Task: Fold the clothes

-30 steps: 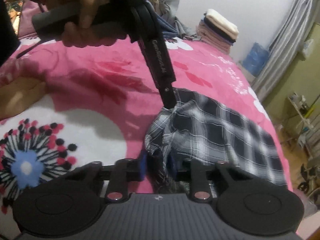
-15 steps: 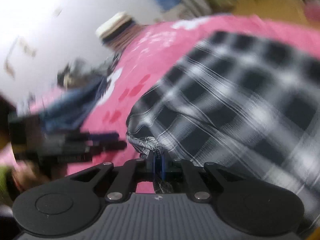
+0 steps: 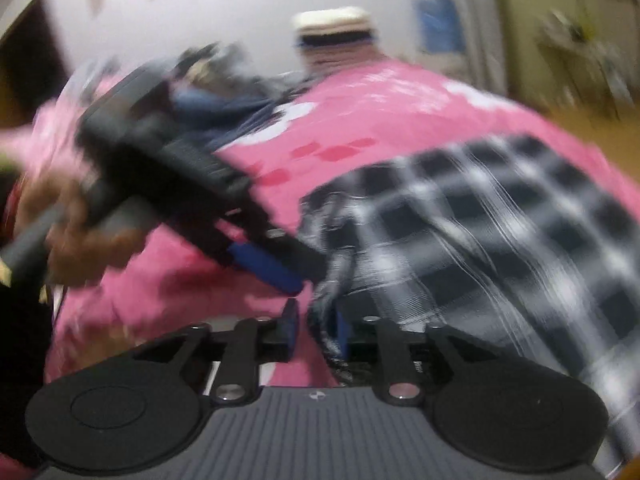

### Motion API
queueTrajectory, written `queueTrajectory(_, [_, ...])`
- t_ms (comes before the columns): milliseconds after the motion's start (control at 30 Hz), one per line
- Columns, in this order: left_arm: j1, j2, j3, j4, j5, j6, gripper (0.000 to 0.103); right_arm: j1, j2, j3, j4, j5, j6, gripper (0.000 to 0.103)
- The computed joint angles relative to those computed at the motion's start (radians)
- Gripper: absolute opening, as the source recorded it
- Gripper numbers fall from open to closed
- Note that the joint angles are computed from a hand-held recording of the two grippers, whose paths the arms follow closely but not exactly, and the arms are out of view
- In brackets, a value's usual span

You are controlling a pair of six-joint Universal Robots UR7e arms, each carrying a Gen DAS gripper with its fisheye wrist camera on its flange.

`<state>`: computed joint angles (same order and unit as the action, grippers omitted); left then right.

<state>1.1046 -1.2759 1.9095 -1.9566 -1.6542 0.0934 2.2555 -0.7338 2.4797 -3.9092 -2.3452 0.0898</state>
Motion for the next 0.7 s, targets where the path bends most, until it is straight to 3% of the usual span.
queueTrajectory(167, [-0.012,-0.015,0.017,-0.027,0.022,0.045,0.042,0.028,-0.042,0.004,0.066,0.023,-0.069,0.032])
queueTrajectory(333, [-0.020,-0.034,0.036,-0.038,0.053,0.092,0.038,-0.006,-0.097,0.019,0.043,0.007,-0.020,0.032])
queueTrajectory(600, [-0.047,-0.058,0.064,-0.054,0.115,0.133,0.034,-0.042,-0.113,-0.065,0.265,-0.076,-0.104,0.031])
queueTrajectory(700, [-0.045,-0.064,0.073,-0.061,0.119,0.135,0.034,-0.066,-0.103,-0.087,0.295,-0.053,-0.135,0.031])
